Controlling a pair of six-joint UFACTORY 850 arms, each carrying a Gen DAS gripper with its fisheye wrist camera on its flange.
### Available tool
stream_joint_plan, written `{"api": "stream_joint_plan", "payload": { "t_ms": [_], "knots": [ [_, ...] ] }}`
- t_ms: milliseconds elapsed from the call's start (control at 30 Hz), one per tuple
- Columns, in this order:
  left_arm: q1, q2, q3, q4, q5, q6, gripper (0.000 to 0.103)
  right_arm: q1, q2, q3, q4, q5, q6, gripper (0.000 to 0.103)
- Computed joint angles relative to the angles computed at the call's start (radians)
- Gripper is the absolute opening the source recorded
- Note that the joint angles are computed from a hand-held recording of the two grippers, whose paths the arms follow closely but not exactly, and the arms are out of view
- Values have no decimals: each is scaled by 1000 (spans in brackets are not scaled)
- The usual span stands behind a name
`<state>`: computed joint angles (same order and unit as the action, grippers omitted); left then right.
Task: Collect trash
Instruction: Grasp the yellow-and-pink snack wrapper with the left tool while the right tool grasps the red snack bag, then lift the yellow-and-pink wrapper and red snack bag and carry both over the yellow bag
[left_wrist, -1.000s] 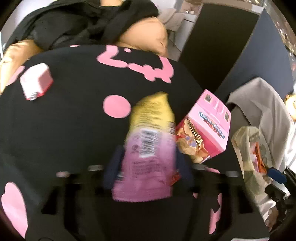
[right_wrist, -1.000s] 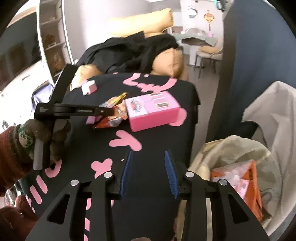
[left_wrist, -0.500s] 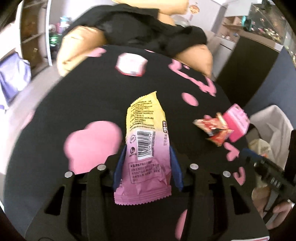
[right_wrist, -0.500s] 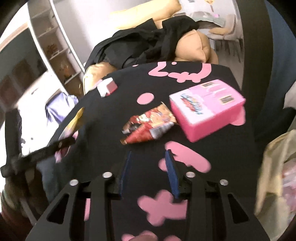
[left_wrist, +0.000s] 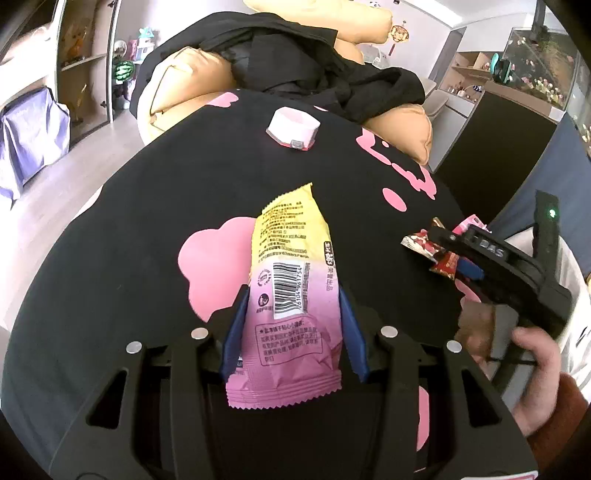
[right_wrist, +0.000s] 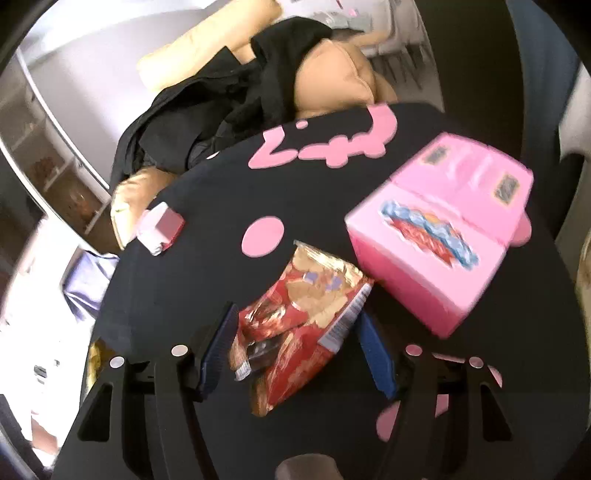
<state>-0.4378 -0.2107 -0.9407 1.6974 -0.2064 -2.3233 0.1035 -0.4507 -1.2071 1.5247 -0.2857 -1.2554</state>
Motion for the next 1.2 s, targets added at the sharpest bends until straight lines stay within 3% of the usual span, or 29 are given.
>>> {"api": "stream_joint_plan", "payload": {
  "t_ms": [100, 233, 367, 500, 600, 667, 800, 867, 967, 1067, 1200],
  "knots": [
    [6, 8, 12, 60, 10, -76, 44, 10, -1, -11, -162, 13, 48, 61],
    [4, 9, 10, 88, 17, -110, 44, -13, 21, 17, -229, -40, -14, 62],
    [-5, 8, 5, 113, 29, -117, 44, -35, 42, 32, -393, -71, 66, 61],
    [-10, -1, -6, 78, 35, -73, 45, -84, 33, 28, -292, -185, 64, 61],
    [-12, -12, -19, -20, 35, 25, 45, -92, 22, 26, -155, -227, 31, 61],
    [-13, -10, -19, -42, 30, 48, 45, -77, -3, -1, -146, -214, 97, 61],
    [-12, -6, -23, -53, 20, 77, 46, -28, -37, -56, -140, -96, 105, 61],
    [-7, -7, -26, -66, 25, 96, 46, -15, -53, -78, -157, -62, 82, 48],
    [0, -8, -27, -76, 37, 101, 47, -22, -54, -86, -149, -103, 4, 40],
    [8, -12, -29, -76, 67, 90, 53, -31, 0, -34, -53, -110, -182, 34],
    [6, -14, -34, -157, 88, 178, 57, -56, 88, 44, 15, -131, -359, 33]
  ]
}}
